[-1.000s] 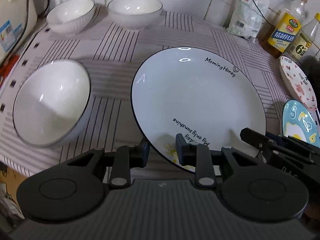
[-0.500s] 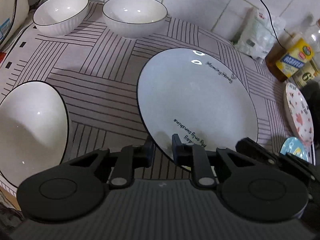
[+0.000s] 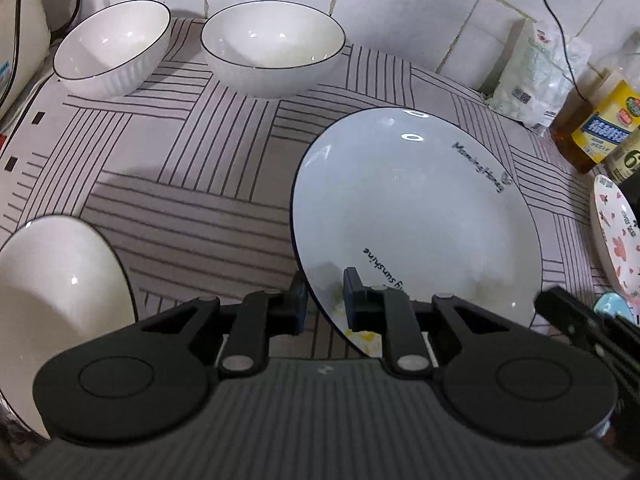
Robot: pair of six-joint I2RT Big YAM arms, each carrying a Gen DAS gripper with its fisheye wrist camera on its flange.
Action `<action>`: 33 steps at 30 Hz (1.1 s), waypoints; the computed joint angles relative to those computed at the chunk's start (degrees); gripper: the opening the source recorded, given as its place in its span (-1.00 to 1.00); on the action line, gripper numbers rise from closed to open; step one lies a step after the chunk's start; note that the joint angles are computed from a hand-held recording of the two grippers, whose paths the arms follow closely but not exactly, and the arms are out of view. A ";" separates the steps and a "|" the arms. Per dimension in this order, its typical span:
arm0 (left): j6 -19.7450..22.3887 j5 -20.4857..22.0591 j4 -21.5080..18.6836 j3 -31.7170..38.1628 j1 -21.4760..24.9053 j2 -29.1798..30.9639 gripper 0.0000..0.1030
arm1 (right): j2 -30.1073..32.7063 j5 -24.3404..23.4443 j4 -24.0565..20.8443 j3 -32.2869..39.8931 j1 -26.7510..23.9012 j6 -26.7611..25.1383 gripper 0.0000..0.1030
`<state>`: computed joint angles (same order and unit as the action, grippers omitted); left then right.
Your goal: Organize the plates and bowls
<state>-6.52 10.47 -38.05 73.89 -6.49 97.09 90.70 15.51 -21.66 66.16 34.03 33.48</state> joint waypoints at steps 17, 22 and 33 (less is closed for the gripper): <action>7.00 -4.31 -3.69 -3.42 -7.02 -11.33 0.02 | -21.55 11.74 -11.26 -11.57 2.66 -0.59 -0.14; 7.70 -1.04 -4.39 -4.52 -11.49 -13.94 0.10 | -28.52 17.49 -17.32 -14.99 4.75 2.95 0.07; 7.98 1.77 -2.09 -8.12 -19.88 -13.39 0.31 | -33.92 20.10 -16.93 -25.09 5.87 13.17 0.21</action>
<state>1.46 12.24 -40.14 65.77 -26.37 83.70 56.78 35.61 -38.59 41.07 39.89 46.65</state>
